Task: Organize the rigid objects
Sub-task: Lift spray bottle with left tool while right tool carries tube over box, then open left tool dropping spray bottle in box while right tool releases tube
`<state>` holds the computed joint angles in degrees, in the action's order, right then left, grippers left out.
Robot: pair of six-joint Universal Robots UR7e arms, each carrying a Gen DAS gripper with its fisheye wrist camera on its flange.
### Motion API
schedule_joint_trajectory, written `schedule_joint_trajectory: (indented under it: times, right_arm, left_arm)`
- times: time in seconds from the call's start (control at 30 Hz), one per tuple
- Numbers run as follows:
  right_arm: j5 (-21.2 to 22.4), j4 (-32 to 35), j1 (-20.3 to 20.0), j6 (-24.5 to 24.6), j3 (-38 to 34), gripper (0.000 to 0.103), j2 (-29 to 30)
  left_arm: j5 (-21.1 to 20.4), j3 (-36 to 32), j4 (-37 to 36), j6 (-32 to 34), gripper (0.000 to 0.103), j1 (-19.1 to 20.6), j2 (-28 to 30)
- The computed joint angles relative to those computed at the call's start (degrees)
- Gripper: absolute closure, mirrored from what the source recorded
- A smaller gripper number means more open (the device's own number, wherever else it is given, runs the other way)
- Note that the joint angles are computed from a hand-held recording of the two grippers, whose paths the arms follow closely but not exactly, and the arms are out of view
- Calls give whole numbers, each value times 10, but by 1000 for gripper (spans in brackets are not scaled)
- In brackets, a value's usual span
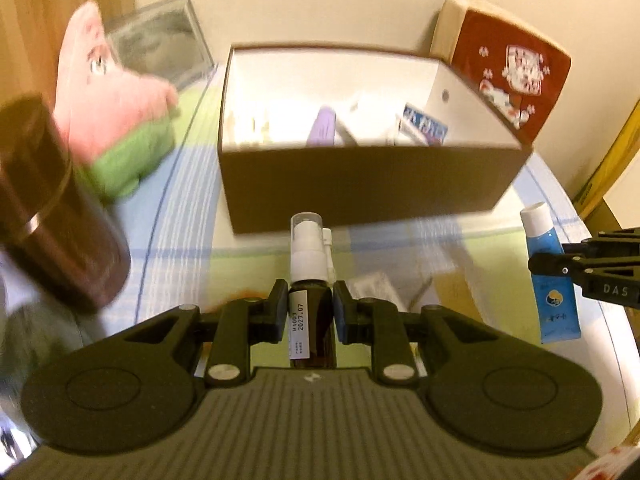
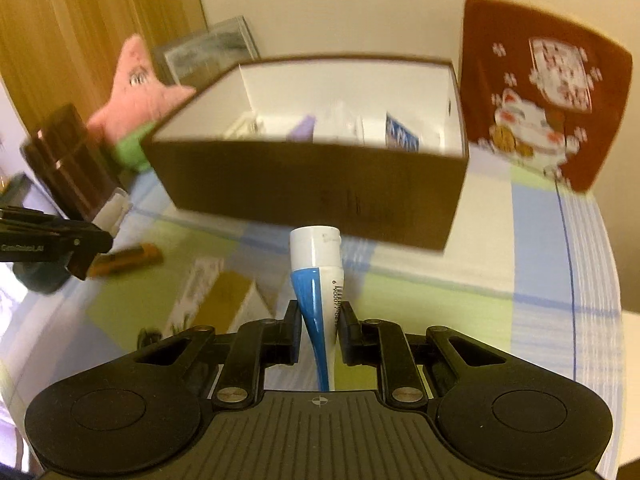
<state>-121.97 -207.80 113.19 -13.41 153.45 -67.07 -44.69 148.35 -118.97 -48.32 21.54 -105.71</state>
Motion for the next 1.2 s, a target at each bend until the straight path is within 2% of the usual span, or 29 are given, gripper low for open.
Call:
schedule_joint_trajectory:
  times: [0.2,0.37,0.53,0.9,1.2]
  right_arm:
    - [31,37,0,-32,-62,88,-13]
    - [43,52,7,-44,-125,88,15]
    - [64,64,8,-42,-190,88,51]
    - [68,41,-16,-107,-303,88,139]
    - [64,74,-47,-74,-325,88,185]
  left_arm:
    - [34,-33,-124,102,84,38,77]
    - [43,-73,-236,192,84,80,158]
    - [42,-119,-311,259,84,123,219]
    - [33,-201,-383,345,84,201,308]
    - [-1,-226,-381,347,84,249,350]
